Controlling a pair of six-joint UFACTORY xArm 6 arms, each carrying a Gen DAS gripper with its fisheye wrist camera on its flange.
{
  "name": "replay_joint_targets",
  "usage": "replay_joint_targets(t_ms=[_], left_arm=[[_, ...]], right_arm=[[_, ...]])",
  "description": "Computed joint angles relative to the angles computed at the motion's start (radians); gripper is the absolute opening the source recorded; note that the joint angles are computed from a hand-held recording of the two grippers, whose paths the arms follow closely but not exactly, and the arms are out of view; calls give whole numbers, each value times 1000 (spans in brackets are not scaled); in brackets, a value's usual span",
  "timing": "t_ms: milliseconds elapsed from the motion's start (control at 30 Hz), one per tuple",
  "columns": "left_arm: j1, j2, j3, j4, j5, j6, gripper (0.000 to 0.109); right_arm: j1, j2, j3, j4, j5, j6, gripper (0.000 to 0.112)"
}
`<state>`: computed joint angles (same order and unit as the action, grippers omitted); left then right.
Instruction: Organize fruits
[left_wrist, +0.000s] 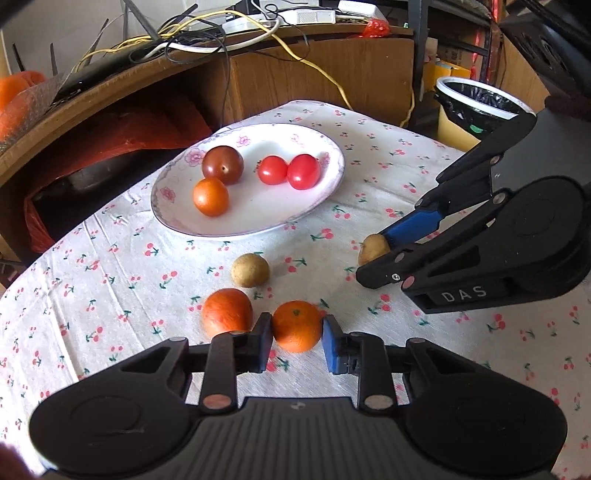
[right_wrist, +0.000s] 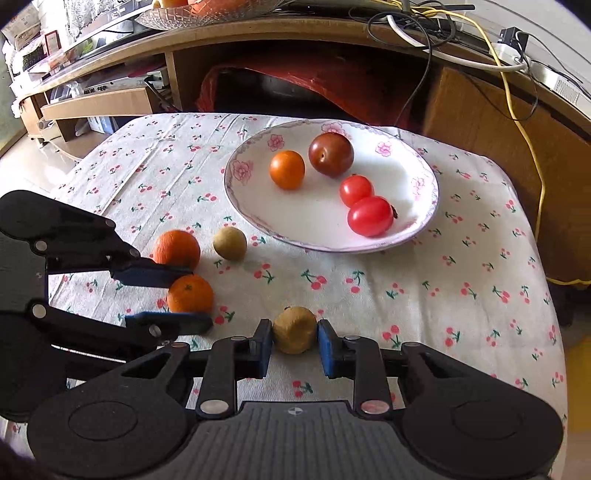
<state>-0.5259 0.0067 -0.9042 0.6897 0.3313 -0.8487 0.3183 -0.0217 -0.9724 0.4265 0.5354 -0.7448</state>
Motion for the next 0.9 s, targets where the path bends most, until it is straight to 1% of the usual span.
replay_joint_targets(t_ms=[200,400,467,567,667,900], left_arm=[[-35,-71,49,-71,24,50,37],[-70,-168,129,-123,63,60,37],[-79,-176,138,-122,82,58,37],[-84,-170,143,-131,85,60,37],[-87,-163,135,-95,87,42,37],[-85,-139,122,-25,72,-1,40]], right_arm=[[-17,-66,59,-21,16,24,21],[-26,-154,121,-61,63,65,21],[-26,-176,130,-88,93,98,21],[-18,-211,156,-123,122,128,21],[4,-234,196,-167,79,138,22],[10,-217,194,-141,42,134,22]])
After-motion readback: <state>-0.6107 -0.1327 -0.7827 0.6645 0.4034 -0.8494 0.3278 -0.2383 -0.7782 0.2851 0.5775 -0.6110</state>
